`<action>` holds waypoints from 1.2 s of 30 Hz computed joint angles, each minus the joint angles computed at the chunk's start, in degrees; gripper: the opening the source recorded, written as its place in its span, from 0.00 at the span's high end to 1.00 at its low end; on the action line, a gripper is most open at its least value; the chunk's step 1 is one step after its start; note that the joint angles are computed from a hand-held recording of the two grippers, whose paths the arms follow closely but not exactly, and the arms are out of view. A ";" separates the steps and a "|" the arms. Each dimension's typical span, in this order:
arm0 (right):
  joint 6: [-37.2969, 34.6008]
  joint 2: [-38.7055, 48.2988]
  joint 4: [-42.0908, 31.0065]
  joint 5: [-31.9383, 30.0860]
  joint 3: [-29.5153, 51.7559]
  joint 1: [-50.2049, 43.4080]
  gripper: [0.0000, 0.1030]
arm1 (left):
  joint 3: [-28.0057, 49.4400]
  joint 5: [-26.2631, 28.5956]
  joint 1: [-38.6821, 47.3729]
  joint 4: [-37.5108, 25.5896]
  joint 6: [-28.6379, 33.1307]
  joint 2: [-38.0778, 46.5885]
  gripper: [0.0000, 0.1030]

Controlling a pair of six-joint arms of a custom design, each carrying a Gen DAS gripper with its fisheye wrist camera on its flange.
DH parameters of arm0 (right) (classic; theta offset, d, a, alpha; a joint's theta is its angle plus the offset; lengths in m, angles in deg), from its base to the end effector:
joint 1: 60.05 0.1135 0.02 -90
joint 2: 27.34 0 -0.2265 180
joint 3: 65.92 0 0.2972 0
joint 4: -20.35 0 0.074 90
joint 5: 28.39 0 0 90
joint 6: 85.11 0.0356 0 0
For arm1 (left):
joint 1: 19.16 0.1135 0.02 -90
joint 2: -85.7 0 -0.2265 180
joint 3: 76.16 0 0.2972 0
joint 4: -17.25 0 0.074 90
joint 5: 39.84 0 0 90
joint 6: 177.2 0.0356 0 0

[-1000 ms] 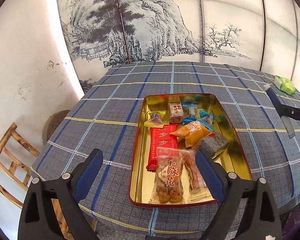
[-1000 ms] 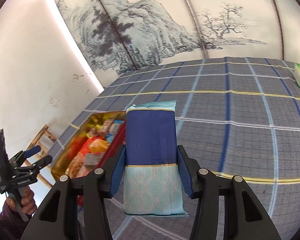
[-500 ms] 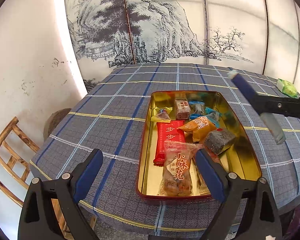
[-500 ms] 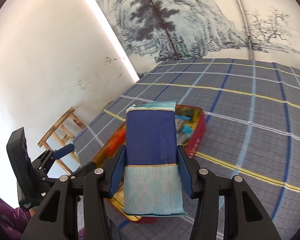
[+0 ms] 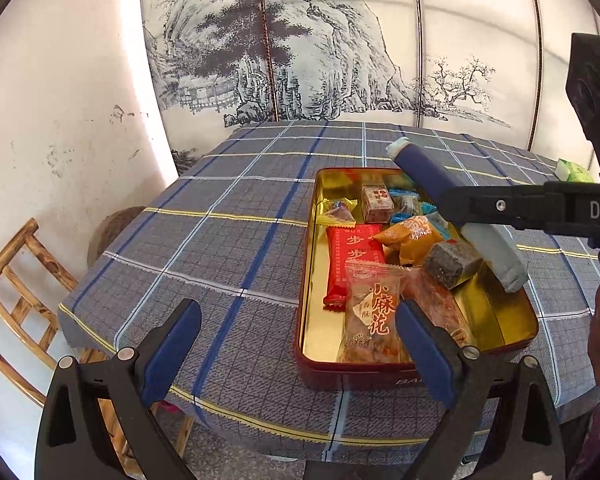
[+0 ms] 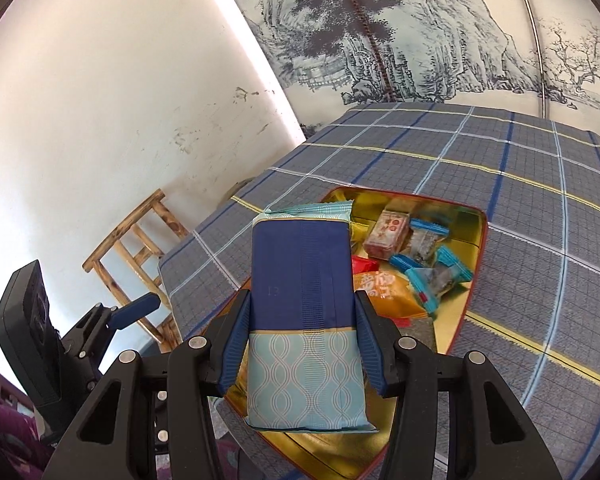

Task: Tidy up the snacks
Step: 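Carry the blue-and-teal bar over the tin with the right gripper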

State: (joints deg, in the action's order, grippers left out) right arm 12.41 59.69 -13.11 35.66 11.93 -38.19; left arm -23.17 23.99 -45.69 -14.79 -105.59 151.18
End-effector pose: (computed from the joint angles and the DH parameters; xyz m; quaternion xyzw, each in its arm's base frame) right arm 0.3465 0.1558 0.2205 -0.2009 0.8742 0.2981 0.3264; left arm 0.2680 -0.1162 0.1810 -0.0235 0.9023 0.0492 0.4277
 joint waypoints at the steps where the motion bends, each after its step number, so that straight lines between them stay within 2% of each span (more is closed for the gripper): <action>1: 0.15 0.35 0.08 0.21 0.21 0.27 0.51 | -0.40 0.09 0.07 0.13 -0.05 -0.27 0.06; 36: 1.06 9.88 -1.88 6.51 9.07 4.97 0.51 | -7.96 2.12 5.89 0.95 1.12 -7.46 0.03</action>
State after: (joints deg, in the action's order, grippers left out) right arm 13.47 69.57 -14.98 42.17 21.00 -33.22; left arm -31.12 26.12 -39.80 -13.83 -104.47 143.72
